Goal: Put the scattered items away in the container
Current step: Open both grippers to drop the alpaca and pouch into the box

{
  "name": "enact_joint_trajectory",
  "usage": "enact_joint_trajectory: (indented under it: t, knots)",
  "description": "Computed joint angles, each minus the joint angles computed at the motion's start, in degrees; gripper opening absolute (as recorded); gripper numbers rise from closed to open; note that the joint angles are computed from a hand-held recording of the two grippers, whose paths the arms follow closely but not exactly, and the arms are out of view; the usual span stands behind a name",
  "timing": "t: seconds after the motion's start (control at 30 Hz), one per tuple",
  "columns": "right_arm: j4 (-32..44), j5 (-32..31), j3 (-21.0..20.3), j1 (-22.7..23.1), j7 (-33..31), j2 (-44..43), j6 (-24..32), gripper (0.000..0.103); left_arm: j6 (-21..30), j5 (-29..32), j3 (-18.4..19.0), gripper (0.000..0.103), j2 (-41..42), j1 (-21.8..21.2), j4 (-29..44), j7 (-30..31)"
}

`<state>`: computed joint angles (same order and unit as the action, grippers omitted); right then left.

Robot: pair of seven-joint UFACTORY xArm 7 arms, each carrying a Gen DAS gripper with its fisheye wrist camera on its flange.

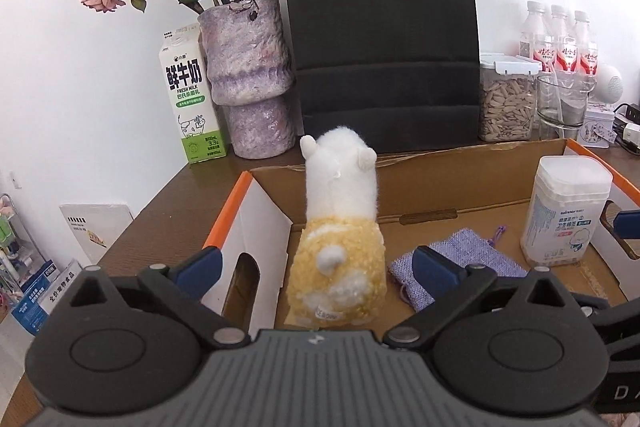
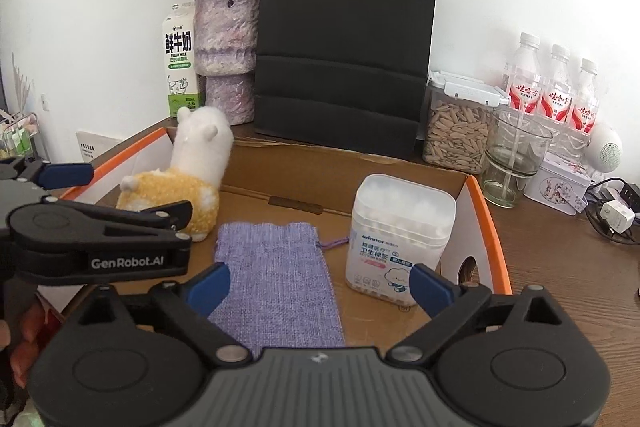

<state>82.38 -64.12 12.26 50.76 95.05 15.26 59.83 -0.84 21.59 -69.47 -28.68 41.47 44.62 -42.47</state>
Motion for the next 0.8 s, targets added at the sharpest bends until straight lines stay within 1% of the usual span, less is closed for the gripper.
enact_joint_trajectory:
  t: [0.13,0.23,0.3,0.33,0.4,0.5,0.57,0.6,0.7,0.8]
  knots:
    - [-0.18,0.28,0.06,-0.04,0.14,-0.34,0.17,0.099,-0.11,-0.20,0.57,0.103,-0.30,-0.46,-0.20,-0.17]
    - [-0.96,-0.08,0.22,-0.15,0.96,-1.31,-0.03,0.099,-1.13,-0.68,2.76,0.103,-1.04,-2.56,-1.15,-0.40]
    - [-1.34,-0.71,0.52,-0.11,1.73,-1.88,0.25,0.099,-3.37,-1.97,4.08,0.103,-3.11,-3.33,-2.52,-1.86]
    - [-1.52,-0.96,0.72,-0.10,1.99,-2.12,0.39,0.099,-4.85,-2.60,5.33,0.103,-3.39,-4.35,-3.38,-2.08]
    - [-1.91,-1.54,1.10,-0.02,2.56,-2.60,0.83,0.100,-6.38,-3.83,7.93,0.103,-3.39,-6.80,-4.76,-1.65]
    - [-2.29,-2.70,1.78,0.37,3.48,-3.10,1.99,0.100,-7.17,-5.56,11.15,0.103,-4.30,-10.15,-6.82,-0.75]
    - [-2.80,-4.10,2.28,0.93,4.65,-3.55,3.08,0.101,-8.83,-6.73,14.04,0.103,-5.25,-13.11,-9.13,-0.12]
    - [-3.01,-4.82,2.63,1.35,5.07,-3.75,4.00,0.103,-9.83,-7.69,15.33,0.103,-6.21,-14.47,-10.51,-0.04]
    - [-3.53,-6.44,3.76,2.78,6.17,-4.12,7.49,0.103,-11.40,-10.18,19.65,0.103,-8.66,-19.38,-14.34,1.14]
    - [-4.96,-7.22,5.05,4.26,8.65,-4.89,10.74,0.103,-11.78,-12.17,24.06,0.103,-11.32,-24.94,-18.26,2.66]
